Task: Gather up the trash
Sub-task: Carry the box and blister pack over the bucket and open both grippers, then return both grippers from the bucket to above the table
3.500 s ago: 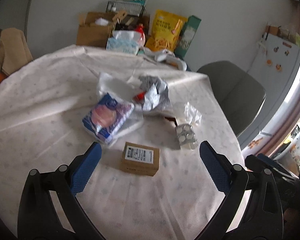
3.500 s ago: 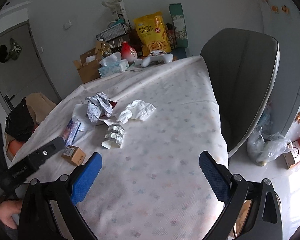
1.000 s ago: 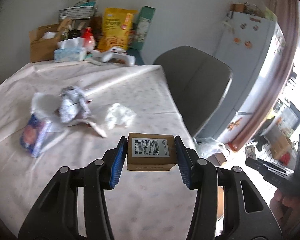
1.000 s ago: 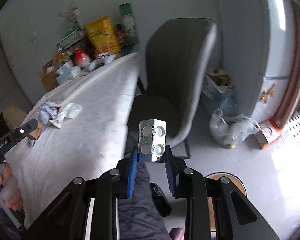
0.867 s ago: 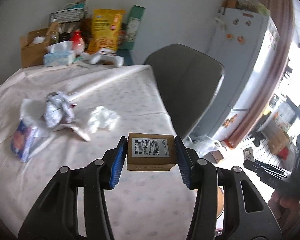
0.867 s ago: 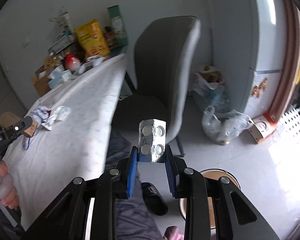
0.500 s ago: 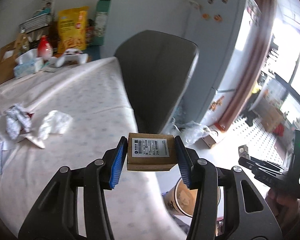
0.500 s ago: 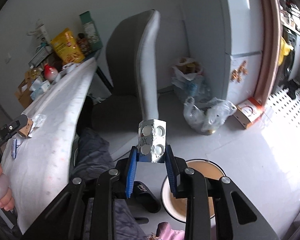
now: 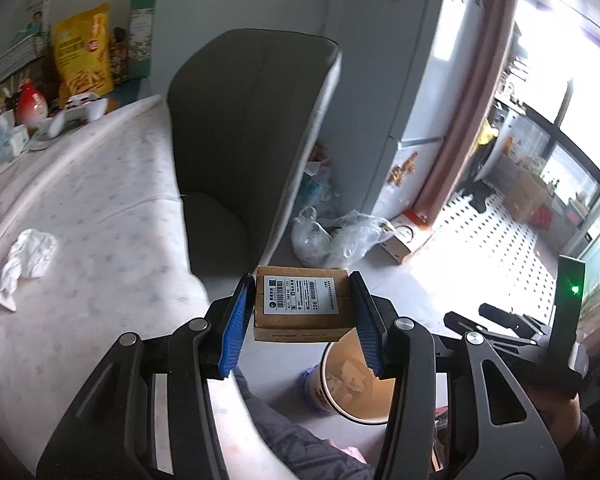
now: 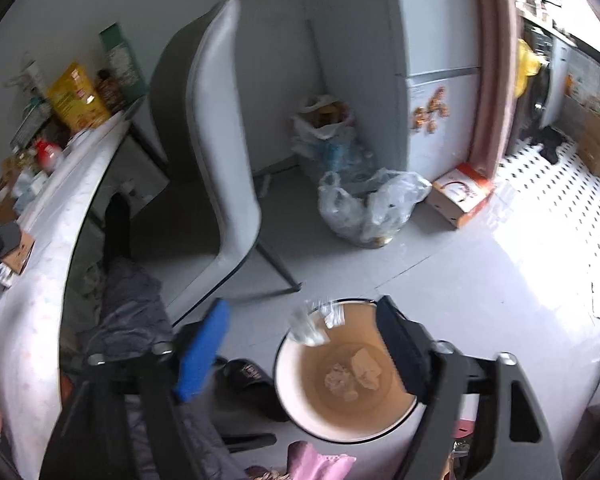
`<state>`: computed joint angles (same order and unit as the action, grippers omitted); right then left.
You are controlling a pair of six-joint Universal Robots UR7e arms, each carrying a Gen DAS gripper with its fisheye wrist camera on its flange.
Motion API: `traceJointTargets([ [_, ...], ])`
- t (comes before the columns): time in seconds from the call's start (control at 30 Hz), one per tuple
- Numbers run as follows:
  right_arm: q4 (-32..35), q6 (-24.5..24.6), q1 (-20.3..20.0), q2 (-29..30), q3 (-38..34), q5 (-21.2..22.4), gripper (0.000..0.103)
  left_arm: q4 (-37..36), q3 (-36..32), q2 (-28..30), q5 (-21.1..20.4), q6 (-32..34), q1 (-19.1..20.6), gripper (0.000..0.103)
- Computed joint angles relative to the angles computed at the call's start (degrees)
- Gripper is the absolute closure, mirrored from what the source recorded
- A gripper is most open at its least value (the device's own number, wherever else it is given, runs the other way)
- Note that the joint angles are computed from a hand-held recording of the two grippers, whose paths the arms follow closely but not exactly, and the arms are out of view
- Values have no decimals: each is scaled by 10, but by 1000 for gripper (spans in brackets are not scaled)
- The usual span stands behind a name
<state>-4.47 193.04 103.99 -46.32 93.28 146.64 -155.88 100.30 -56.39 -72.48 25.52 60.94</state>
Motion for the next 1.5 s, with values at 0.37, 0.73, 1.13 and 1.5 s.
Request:
traceJointTargets([
  [0.37, -72, -12, 9, -89, 94, 55, 19, 44, 7, 36, -18, -16, -25, 55],
  [0.73, -112, -5, 13, -149, 160, 88, 19, 95, 7, 64, -87, -22, -48, 6],
  [1.13, -112, -5, 15, -135, 149, 73, 18, 20, 27, 40, -68, -19, -45, 5],
  [1.5, -84, -39, 48, -85, 73, 74, 16, 6, 14, -4, -74, -24, -18, 5],
])
